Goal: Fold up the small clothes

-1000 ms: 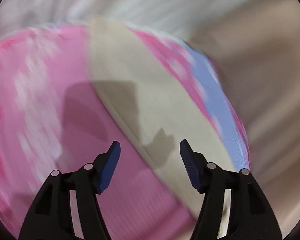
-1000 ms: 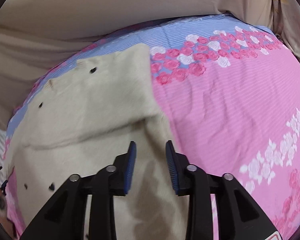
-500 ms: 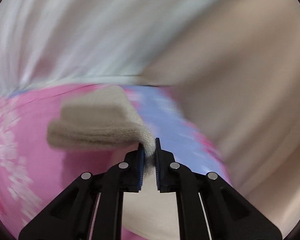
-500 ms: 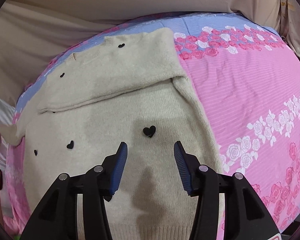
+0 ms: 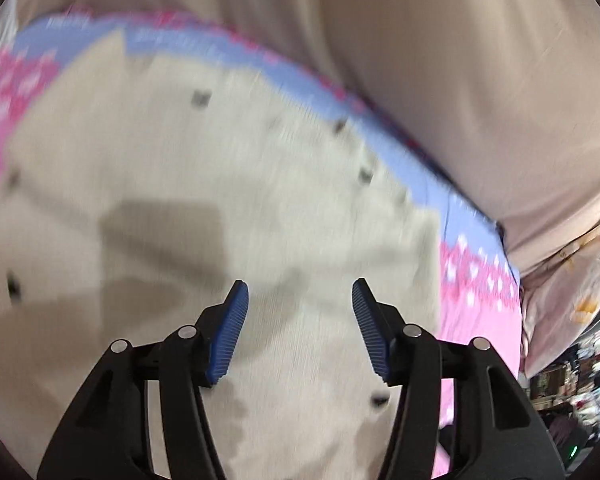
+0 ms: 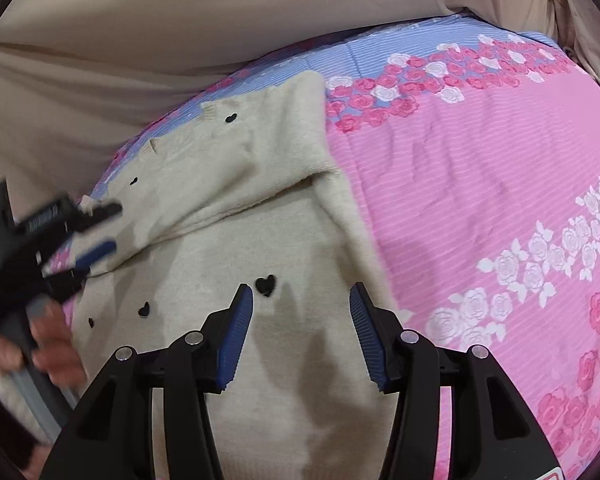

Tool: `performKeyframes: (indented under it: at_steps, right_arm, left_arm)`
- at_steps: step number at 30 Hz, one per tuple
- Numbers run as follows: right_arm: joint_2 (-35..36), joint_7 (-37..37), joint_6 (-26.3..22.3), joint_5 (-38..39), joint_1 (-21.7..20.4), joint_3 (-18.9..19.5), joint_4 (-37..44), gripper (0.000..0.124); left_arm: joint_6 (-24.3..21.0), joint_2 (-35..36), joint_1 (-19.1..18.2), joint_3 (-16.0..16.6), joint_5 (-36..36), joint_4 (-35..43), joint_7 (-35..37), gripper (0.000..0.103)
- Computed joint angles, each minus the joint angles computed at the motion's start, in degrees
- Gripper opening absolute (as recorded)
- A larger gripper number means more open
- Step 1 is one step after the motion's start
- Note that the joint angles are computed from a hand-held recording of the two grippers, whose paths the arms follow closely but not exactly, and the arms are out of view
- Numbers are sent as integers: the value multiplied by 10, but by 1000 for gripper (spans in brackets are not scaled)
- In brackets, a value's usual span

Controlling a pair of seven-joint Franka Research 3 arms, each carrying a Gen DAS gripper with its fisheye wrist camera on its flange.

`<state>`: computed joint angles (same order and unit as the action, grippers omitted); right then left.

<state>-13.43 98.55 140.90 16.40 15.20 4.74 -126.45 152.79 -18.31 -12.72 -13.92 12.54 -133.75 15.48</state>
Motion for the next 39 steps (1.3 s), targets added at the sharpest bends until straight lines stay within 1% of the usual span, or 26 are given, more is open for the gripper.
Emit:
performKeyframes:
  at_steps: [2, 3, 4, 7, 9, 10, 13, 16, 17, 18, 19, 21, 23, 25, 26, 27, 28, 29, 30, 31, 32, 33, 34, 35, 37, 39]
  right_arm:
    - [17, -29, -1, 16, 5, -7, 16, 50]
    - [30, -44, -4, 35, 9, -12, 30, 50]
    - [48, -56, -4, 57, 12, -15, 48, 50]
    - [118, -86, -16, 132, 17, -18, 125, 51]
    - [176, -88, -26, 161, 15, -12, 189, 51]
    - [198, -86, -33, 167, 14, -8, 213, 51]
    - [280, -47, -66, 147, 14, -1, 304, 52]
    - [339, -8, -100, 134, 15, 5, 364, 52]
    - [344, -11, -99, 144, 13, 12, 366, 42]
    - [352, -20, -101, 156, 10, 19, 373, 16]
    - [360, -28, -107, 163, 9, 25, 384, 9]
    - [354, -55, -82, 172, 11, 33, 387, 8]
    - [341, -83, -47, 189, 9, 37, 386, 7]
    - [320, -102, -11, 217, -1, 37, 382, 7]
    - [308, -102, 11, 215, -3, 29, 375, 7]
    - [304, -99, 19, 201, -3, 21, 372, 7]
    - [306, -88, 13, 169, -1, 8, 374, 7]
    - [316, -67, -10, 116, 4, -9, 382, 7]
    - [327, -54, -34, 91, 3, -16, 388, 7]
    - [340, -39, -60, 73, 1, -20, 394, 7]
    - [345, -33, -75, 70, -3, -20, 389, 7]
    - [343, -33, -71, 68, -5, -17, 381, 7]
    - [337, -36, -59, 74, -8, -13, 367, 7]
    - [330, -39, -51, 86, -12, -9, 355, 7]
    - [312, -42, -26, 102, -15, -4, 332, 7]
    - [292, -46, -8, 107, -17, -6, 302, 6]
  left_arm:
    - [-22, -27, 0, -6, -3, -23, -20, 64]
    - [-42, -53, 5, -14, 5, -37, -40, 64]
    - [-51, -79, 8, -22, 10, -60, -66, 64]
    - [-52, -158, 26, -7, 4, -127, -122, 66]
    - [-58, -200, 43, 5, 1, -158, -150, 67]
    - [-59, -216, 51, 11, -1, -172, -159, 67]
    - [-43, -254, 73, 33, -6, -209, -175, 67]
    - [12, -267, 95, 51, -24, -245, -200, 68]
    - [36, -270, 97, 62, -35, -259, -204, 68]
    - [70, -266, 99, 71, -49, -275, -213, 68]
    - [103, -257, 100, 79, -63, -285, -219, 67]
    - [163, -247, 95, 100, -96, -309, -230, 66]
    - [229, -233, 99, 101, -125, -326, -255, 64]
    - [243, -235, 125, 78, -130, -328, -274, 63]
    - [236, -238, 143, 64, -125, -325, -278, 63]
    - [229, -237, 151, 59, -120, -320, -277, 63]
    - [230, -232, 148, 65, -116, -317, -270, 63]
    - [230, -220, 138, 78, -114, -310, -260, 61]
    - [224, -206, 127, 86, -115, -302, -252, 58]
    - [216, -193, 124, 86, -116, -295, -249, 55]
    - [214, -185, 131, 80, -115, -290, -251, 50]
    - [199, -188, 148, 60, -107, -286, -258, 45]
    - [178, -191, 159, 48, -99, -278, -261, 39]
    - [157, -195, 166, 40, -91, -271, -263, 26]
    - [141, -209, 173, 34, -75, -272, -266, 12]
    - [135, -224, 181, 30, -61, -278, -270, 10]
